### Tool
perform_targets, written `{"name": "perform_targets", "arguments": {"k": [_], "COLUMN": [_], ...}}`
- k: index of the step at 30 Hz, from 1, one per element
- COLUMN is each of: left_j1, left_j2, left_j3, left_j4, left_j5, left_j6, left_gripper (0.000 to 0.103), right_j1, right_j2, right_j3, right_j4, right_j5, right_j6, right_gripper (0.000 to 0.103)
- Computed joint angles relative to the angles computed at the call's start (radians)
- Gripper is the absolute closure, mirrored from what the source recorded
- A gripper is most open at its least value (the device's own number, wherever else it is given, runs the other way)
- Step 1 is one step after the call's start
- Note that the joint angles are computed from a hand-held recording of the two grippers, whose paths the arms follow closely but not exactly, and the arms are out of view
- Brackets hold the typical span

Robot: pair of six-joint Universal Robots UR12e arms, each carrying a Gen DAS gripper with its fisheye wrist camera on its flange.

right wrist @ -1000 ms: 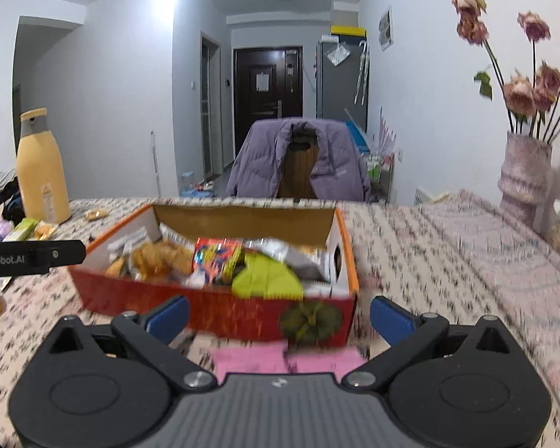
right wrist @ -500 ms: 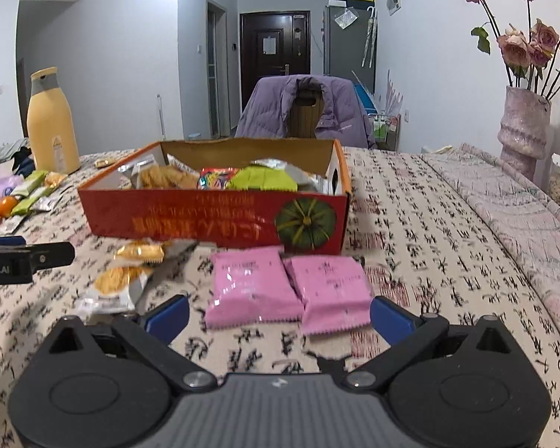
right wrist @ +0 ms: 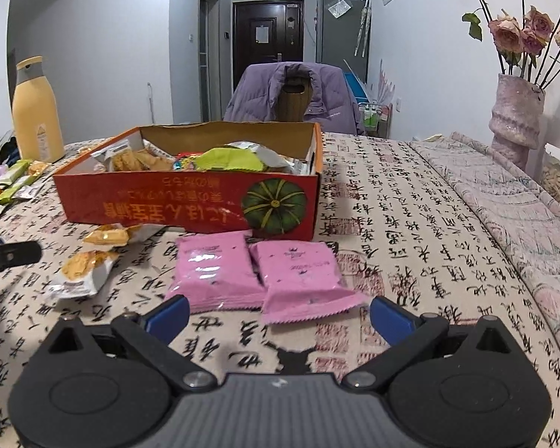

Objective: Organize snacks
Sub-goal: 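Grasp a pink packet with the right gripper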

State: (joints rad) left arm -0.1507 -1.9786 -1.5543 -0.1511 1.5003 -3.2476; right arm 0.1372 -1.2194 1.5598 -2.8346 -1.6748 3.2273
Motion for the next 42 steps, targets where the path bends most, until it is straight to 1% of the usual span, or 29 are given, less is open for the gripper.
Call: {"name": "perform_targets", "arguments": {"k": [5,7,10,14,18,19,20,22,24,25,30,31,34,37,42], "left_j1": [0.001,0.001,0.002,0.003,0.004,0.004,0.005,0.005,0.005,0.005,0.005,0.004,0.005,0.005,0.006], "left_j2": [0.001,0.001,0.0,0.001,0.0,0.0,0.0,0.0,0.0,0.0,0.002,0.001,0.001,0.001,0.0], "left_j3": [0.0,0.0,0.001,0.002,0.003,0.003,0.002,0.002,0.001,0.001,0.001,0.001,0.001,0.001,0.002], "left_j4": [-0.002,-0.003,-0.01,-0.014,-0.019,-0.019,-0.017,-0.016,-0.015,-0.014,-0.017,-0.017,-0.016,-0.018,-0.02], "left_j5": [-0.003,-0.006,-0.007,-0.012,-0.017,-0.019,-0.02,-0.02,-0.021,-0.02,-0.022,-0.022,-0.022,-0.023,-0.024], "left_j6": [-0.004,-0.007,-0.011,-0.016,-0.015,-0.015,-0.016,-0.017,-0.018,-0.018,-0.02,-0.02,-0.021,-0.024,-0.023], "left_gripper": [0.0,0.0,0.0,0.0,0.0,0.0,0.0,0.0,0.0,0.0,0.0,0.0,0.0,0.0,0.0], "right_j1": [-0.007,-0.013,-0.024,-0.025,-0.03,-0.03,-0.03,-0.03,-0.027,-0.023,-0.022,-0.022,-0.017,-0.013,-0.001], "right_j2": [0.033,0.046,0.06,0.075,0.083,0.085,0.088,0.092,0.097,0.099,0.099,0.098,0.096,0.083,0.057], "right_j3": [-0.052,-0.075,-0.1,-0.115,-0.124,-0.127,-0.13,-0.135,-0.142,-0.141,-0.138,-0.138,-0.135,-0.113,-0.069], "right_j4": [0.035,0.066,0.109,0.117,0.116,0.117,0.12,0.127,0.151,0.142,0.134,0.133,0.131,0.083,-0.029], "right_j5": [-0.057,-0.048,-0.006,0.01,0.031,0.03,0.03,0.028,0.019,0.003,0.006,0.007,-0.008,-0.019,-0.045], "right_j6": [0.005,0.011,0.026,0.041,0.061,0.063,0.066,0.069,0.057,0.043,0.039,0.04,0.043,0.047,0.044], "right_gripper": [0.001,0.004,0.011,0.013,0.022,0.026,0.026,0.031,0.036,0.037,0.039,0.042,0.042,0.043,0.043]}}
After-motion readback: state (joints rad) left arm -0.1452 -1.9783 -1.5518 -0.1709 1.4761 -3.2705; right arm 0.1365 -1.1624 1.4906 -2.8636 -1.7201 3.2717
